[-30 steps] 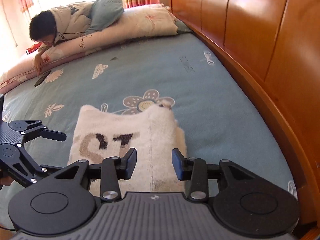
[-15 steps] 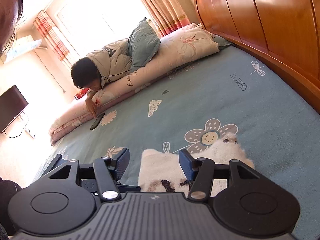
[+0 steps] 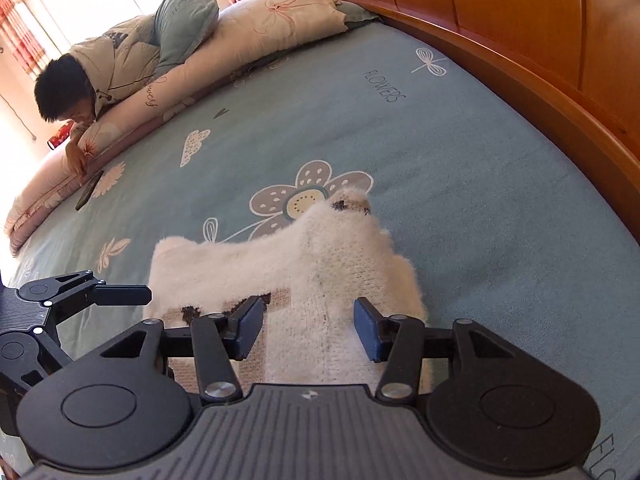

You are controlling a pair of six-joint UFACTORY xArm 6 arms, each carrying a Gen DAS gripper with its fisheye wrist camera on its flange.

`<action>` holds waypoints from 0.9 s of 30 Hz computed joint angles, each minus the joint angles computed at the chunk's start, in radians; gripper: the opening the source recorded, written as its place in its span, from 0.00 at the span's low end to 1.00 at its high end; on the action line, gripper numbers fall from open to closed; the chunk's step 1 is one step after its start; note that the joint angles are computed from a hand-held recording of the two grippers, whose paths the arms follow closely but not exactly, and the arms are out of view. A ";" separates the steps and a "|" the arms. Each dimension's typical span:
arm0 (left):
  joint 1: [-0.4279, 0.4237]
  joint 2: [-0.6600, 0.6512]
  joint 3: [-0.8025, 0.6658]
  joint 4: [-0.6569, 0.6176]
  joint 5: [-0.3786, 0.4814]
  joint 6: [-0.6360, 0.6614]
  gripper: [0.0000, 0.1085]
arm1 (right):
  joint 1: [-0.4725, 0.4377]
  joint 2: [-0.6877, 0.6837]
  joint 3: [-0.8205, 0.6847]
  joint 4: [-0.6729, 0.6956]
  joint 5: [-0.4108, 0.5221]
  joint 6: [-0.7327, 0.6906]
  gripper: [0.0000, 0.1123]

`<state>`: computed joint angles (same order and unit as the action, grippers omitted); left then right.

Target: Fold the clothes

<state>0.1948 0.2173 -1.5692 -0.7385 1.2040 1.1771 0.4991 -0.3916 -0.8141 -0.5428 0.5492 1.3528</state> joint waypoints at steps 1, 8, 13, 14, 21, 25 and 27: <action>-0.005 0.006 -0.005 0.006 -0.008 -0.004 0.94 | -0.005 0.004 -0.007 -0.017 -0.008 -0.004 0.54; -0.034 0.048 -0.065 0.115 0.038 -0.111 0.94 | -0.052 0.069 -0.055 0.143 0.030 -0.140 0.54; 0.064 -0.007 -0.084 0.031 0.235 -0.183 0.94 | 0.069 -0.020 -0.094 0.093 0.160 -0.006 0.55; 0.084 -0.020 -0.078 0.014 0.275 -0.194 0.94 | 0.103 -0.021 -0.111 0.092 0.178 0.019 0.56; 0.069 -0.086 0.082 0.007 0.297 -0.183 0.94 | 0.207 -0.038 -0.065 0.141 0.259 0.113 0.56; 0.057 -0.112 0.105 0.022 0.267 -0.140 0.94 | 0.220 -0.043 -0.044 0.138 0.331 0.222 0.56; 0.081 -0.121 0.089 0.024 0.284 -0.132 0.94 | 0.269 -0.054 -0.073 0.085 0.379 0.266 0.56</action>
